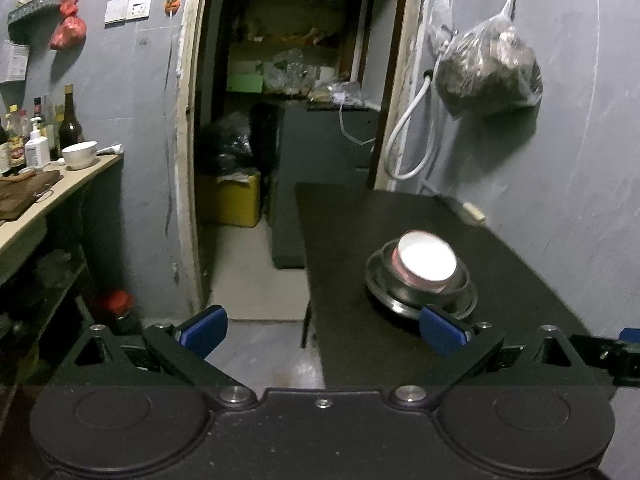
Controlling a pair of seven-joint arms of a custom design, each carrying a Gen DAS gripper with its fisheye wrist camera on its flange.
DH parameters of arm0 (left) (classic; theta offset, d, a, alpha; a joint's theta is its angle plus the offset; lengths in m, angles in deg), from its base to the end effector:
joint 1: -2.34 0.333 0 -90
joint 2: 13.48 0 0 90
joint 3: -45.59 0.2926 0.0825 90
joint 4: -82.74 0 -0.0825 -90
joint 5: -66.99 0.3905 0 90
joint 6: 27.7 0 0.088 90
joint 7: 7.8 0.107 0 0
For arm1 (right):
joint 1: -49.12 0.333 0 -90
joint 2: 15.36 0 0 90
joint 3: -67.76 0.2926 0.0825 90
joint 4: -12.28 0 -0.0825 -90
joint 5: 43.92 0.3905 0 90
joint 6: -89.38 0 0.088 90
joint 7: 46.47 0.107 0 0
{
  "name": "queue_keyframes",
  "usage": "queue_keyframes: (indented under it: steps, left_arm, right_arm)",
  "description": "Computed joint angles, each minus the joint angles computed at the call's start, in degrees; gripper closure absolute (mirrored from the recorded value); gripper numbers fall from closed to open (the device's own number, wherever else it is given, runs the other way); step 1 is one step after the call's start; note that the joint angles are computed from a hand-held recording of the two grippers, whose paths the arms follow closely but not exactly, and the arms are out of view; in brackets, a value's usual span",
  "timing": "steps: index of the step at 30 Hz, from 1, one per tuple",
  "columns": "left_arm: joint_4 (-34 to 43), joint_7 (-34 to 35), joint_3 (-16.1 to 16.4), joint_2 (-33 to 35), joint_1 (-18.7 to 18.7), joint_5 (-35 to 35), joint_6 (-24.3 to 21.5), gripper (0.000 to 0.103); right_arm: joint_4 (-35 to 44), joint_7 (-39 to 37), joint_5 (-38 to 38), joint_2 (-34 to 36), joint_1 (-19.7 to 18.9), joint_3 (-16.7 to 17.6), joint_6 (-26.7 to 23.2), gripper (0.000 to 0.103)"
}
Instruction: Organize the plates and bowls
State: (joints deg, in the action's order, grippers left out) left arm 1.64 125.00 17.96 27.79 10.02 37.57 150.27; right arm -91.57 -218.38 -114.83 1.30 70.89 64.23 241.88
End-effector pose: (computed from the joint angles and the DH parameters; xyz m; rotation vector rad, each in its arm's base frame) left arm 0.7511 -0.1205 0.3911 -1.3890 1.8962 -1.2213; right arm 0.6200 0.2359 0.4016 -1.2979 1.9520 -0.9117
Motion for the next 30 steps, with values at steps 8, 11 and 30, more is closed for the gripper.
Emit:
queue_keyframes:
  steps: [8, 11, 30]
  left_arm:
    - [-2.4, -0.83, 2.71, -1.14, -1.51, 1.86, -1.11, 0.001]
    - [-2.39, 0.44, 2.11, -0.98, -1.26, 2.31, -1.32, 0.001]
    - [1.83, 2.43, 4.31, 0.53, -4.39, 3.69, -3.02, 0.001]
  right_arm:
    - [-2.82, 3.64, 0.0, -0.98, 0.02, 0.31, -0.86, 0.0]
    - [-3.09, 3.65, 0.39, -0.93, -0.21, 0.54, -0.96, 0.0]
    - [-0.24, 4.87, -1.9, -0.31, -1.1, -0.26, -1.63, 0.0]
